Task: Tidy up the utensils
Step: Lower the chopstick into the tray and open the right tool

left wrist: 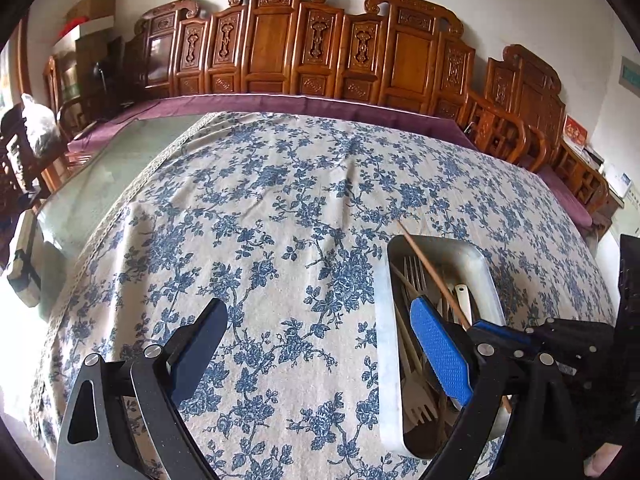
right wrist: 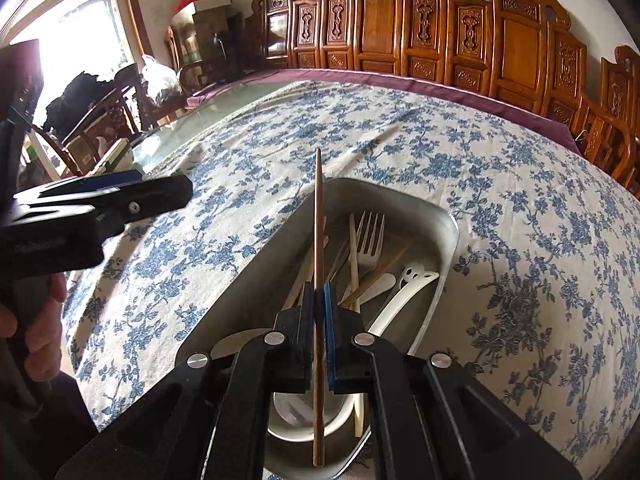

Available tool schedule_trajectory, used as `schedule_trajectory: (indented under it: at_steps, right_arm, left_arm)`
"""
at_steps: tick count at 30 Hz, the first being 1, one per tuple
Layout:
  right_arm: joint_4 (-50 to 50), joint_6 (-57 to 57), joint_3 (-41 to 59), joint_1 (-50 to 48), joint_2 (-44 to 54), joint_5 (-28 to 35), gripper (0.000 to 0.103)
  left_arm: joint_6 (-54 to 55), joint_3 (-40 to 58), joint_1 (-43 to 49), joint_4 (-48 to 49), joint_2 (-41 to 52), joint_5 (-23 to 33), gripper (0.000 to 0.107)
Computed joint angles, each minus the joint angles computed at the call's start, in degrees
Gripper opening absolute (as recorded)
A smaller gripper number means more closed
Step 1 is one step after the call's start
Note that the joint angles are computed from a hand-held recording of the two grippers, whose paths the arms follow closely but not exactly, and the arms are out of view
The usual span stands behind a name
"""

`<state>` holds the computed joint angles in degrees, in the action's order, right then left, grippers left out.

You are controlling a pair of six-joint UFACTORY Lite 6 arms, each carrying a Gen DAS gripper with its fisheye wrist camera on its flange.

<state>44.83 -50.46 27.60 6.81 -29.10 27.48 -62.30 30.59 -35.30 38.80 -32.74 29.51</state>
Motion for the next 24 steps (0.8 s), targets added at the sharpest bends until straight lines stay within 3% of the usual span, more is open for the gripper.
schedule_trajectory:
  at_steps: [10, 17, 24]
  right_arm:
    - [4.9, -5.0, -1.6, -1.5, 3.4, -1.7, 0.007]
    - [3.2, -2.2, -1.0, -1.1, 4.5, -3.9, 0.007]
    - [4.2, -2.5, -2.8, -3.2, 3.4, -1.6, 0.006]
  left_arm:
    - [-1.2, 0.0, -0.8, 1.0, 0.9, 0.2, 0.089]
    - [-1.1, 0.1, -1.1, 1.1, 1.4, 0.2, 0.089]
    - [-1.5, 0.0, -1.6, 1.4, 1.2, 0.3, 0.089]
